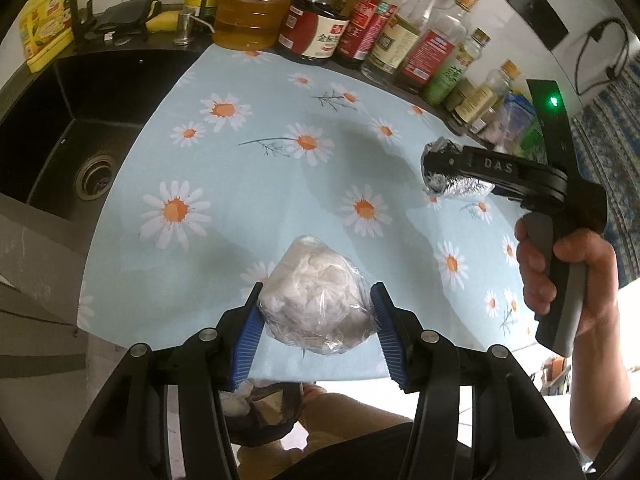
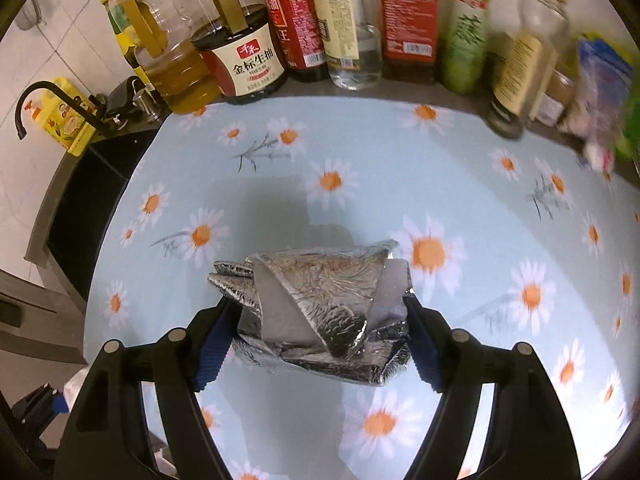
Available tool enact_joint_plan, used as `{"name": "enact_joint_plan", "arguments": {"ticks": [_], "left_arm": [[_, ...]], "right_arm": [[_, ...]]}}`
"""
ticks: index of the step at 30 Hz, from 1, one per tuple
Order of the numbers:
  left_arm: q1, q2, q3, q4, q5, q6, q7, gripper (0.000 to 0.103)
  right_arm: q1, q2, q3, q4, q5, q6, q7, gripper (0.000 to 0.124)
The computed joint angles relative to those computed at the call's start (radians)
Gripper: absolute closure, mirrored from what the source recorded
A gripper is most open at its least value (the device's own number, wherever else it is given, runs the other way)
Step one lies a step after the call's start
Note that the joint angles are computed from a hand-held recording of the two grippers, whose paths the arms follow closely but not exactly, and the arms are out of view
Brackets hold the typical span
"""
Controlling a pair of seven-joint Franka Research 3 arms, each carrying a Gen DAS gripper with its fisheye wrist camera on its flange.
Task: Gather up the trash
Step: 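Carry the tissue and foil wrap down to the black bin with both tools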
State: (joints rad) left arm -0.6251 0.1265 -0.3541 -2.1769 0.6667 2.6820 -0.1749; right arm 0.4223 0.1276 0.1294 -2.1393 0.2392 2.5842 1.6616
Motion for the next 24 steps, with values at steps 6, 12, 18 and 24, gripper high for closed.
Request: {"name": "enact_joint_plan", "arguments": {"ticks": [6, 12, 18, 24], "left_arm": [[0.0, -0.038, -0.014, -0.047, -0.01, 0.028, 0.034, 0.052], [0.002, -0.09, -0.032, -0.096, -0.009, 0.044, 0.055, 0.052], [0.007, -0.14, -0.055, -0.153, -0.021, 0.071, 0.069, 0.052], [0.006, -0.169, -0.076, -0.224, -0.035, 0.122, 0.048, 0.052]], "right_arm": [[0.009, -0.124, 0.015, -0.126, 0.045, 0.011, 0.035, 0.049], [0.027, -0.248, 0.036, -0.23, 0.063, 0.022, 0.093, 0.049], [0.076, -0.357, 0.05, -0.323, 0.145, 0.054, 0.105, 0.049], [0.154, -0.421, 0.057, -0.391, 0.29, 0.05, 0.062, 0.049]]}}
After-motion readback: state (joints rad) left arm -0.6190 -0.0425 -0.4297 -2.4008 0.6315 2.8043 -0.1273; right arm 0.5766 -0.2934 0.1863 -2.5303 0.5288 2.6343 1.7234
